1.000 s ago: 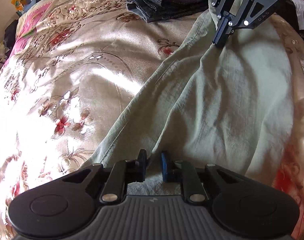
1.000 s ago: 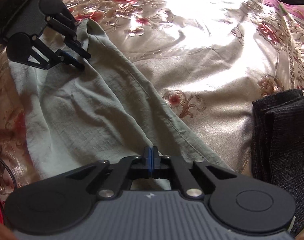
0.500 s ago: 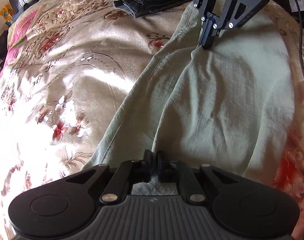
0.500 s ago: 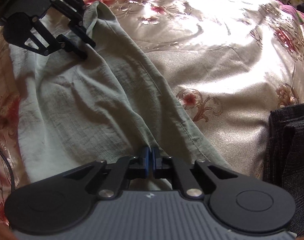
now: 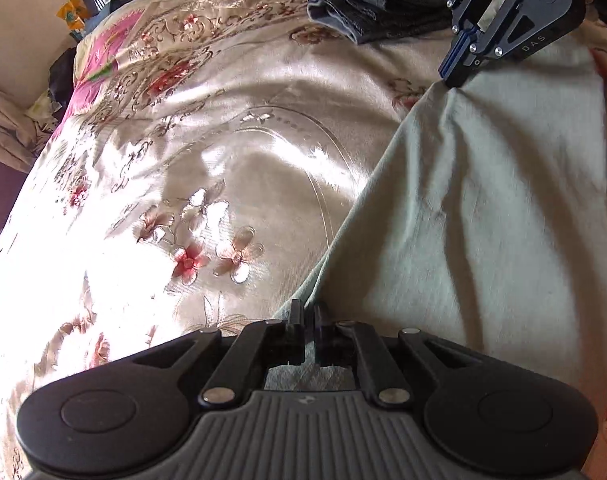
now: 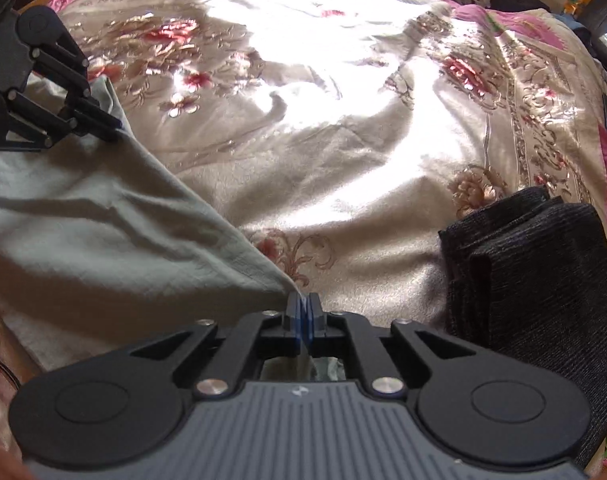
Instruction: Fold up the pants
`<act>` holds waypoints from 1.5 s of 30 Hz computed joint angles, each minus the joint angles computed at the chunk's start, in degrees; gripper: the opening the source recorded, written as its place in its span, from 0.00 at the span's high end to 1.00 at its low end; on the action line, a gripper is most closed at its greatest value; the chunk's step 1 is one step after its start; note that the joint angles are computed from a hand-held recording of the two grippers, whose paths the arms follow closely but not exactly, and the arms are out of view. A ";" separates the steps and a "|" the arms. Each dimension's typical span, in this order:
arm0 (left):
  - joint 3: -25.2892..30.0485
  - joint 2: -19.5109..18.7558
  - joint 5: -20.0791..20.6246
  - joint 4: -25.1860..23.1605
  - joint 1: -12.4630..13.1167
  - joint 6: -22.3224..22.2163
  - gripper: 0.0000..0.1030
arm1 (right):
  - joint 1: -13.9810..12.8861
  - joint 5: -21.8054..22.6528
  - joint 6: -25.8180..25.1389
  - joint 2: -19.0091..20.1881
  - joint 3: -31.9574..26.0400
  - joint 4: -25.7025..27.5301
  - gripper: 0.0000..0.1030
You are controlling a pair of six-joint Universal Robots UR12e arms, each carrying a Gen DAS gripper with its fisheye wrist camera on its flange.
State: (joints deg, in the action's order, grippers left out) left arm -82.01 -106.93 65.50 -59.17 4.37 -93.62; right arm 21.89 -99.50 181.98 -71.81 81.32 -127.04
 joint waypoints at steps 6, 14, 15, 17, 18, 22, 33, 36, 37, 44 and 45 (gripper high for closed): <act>-3.24 2.33 -3.79 4.46 1.60 -3.41 0.66 | 0.42 -3.62 6.00 -4.79 5.20 -5.88 0.83; -8.40 7.11 -5.25 -0.70 2.48 0.10 0.62 | 0.22 -11.45 24.84 -11.77 13.93 -0.64 0.79; -8.97 7.50 -4.09 -1.27 2.29 0.77 0.62 | 0.17 -12.09 27.99 -12.48 14.65 -1.38 0.79; -11.34 8.75 -3.51 1.06 2.28 1.59 0.63 | 0.40 -14.43 33.80 -14.57 17.11 -5.23 0.79; -12.22 9.40 -3.52 1.93 2.32 1.87 0.63 | 0.68 -16.11 36.53 -15.60 18.34 -6.84 0.78; -12.34 10.17 -3.54 0.69 2.42 0.15 0.62 | 2.01 -23.71 45.78 -17.66 20.52 -5.77 0.77; -14.35 12.10 -2.01 1.64 2.17 -1.05 0.62 | 2.90 -23.65 65.32 -22.22 28.36 -17.07 0.67; -14.57 12.23 -1.26 2.07 1.92 -1.40 0.62 | 2.28 -17.67 68.55 -22.69 30.33 -24.23 0.66; -14.60 12.23 -1.05 2.19 1.83 -1.67 0.62 | 2.55 -17.11 69.00 -22.34 30.55 -25.79 0.66; -15.07 12.62 0.59 3.23 1.34 -1.80 0.62 | 5.00 -23.58 68.16 -18.22 27.51 -24.45 0.97; -15.14 12.69 0.78 3.28 1.27 -1.54 0.62 | 5.12 -24.33 67.40 -18.11 27.35 -24.85 0.97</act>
